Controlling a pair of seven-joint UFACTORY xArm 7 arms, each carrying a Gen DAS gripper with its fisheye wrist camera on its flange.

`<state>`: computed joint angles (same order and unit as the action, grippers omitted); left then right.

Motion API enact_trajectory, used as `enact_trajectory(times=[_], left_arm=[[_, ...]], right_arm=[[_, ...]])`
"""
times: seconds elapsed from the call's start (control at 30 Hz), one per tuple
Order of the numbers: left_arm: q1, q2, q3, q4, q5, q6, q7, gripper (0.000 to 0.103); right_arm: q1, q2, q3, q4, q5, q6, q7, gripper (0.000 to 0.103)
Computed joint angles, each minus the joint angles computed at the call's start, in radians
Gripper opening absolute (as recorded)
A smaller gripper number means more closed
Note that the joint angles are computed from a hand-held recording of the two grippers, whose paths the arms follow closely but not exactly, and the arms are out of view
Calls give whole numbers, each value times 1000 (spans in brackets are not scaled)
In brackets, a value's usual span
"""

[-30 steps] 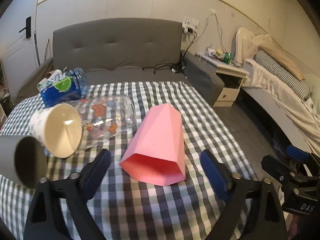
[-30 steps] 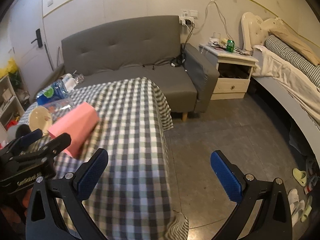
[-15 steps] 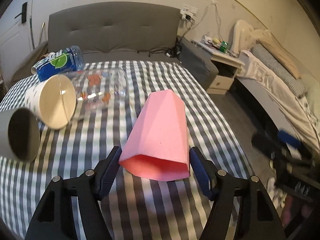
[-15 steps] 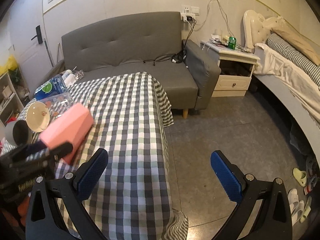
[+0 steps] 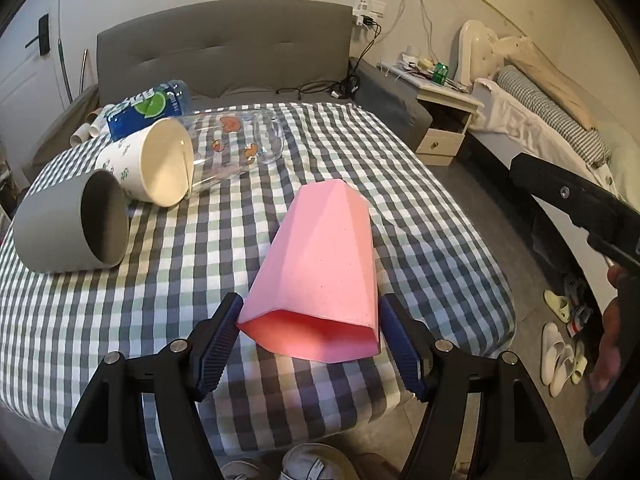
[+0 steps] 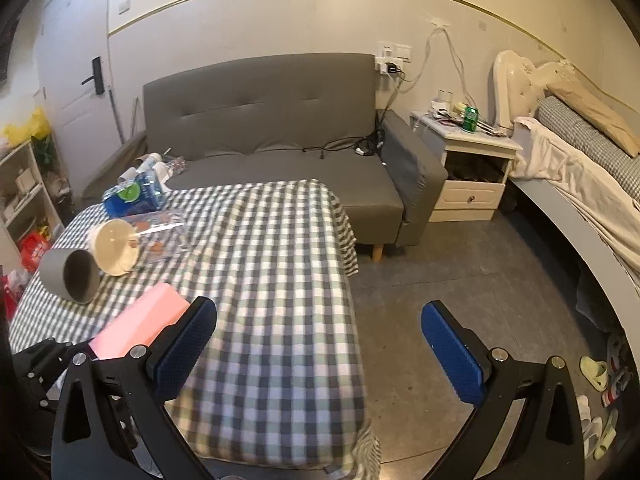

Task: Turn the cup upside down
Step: 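Move the right gripper toward the pink hexagonal cup lying on its side, then close the right gripper around the pink cup's body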

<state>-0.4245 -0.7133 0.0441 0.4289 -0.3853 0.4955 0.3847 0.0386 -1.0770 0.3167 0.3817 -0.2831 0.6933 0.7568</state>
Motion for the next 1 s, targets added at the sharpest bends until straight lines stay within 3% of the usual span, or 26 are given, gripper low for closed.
enact_trajectory(times=[0.1, 0.33, 0.4, 0.53, 0.73, 0.9, 1.0], left_arm=[[-12, 3, 17, 6, -14, 12, 9, 83], [-55, -72, 106, -3, -87, 14, 126, 95], [-49, -103, 124, 1, -89, 39, 168, 100], [-13, -161, 163, -1, -112, 3, 222, 103], [132, -95, 137, 41, -72, -129, 121, 103], [76, -54, 242, 49, -77, -223, 163, 103], [79, -37, 244, 25, -49, -282, 194, 103]], right_arm=[[14, 22, 25, 24, 0, 11, 1, 103], [40, 40, 8, 53, 12, 60, -6, 103], [39, 52, -2, 69, 14, 73, -16, 103], [28, 95, 3, 136, -14, 103, -62, 103], [61, 215, -12, 241, 36, 131, -93, 103], [127, 407, -41, 347, 131, 172, -113, 103], [159, 507, -69, 390, 179, 188, -119, 103]])
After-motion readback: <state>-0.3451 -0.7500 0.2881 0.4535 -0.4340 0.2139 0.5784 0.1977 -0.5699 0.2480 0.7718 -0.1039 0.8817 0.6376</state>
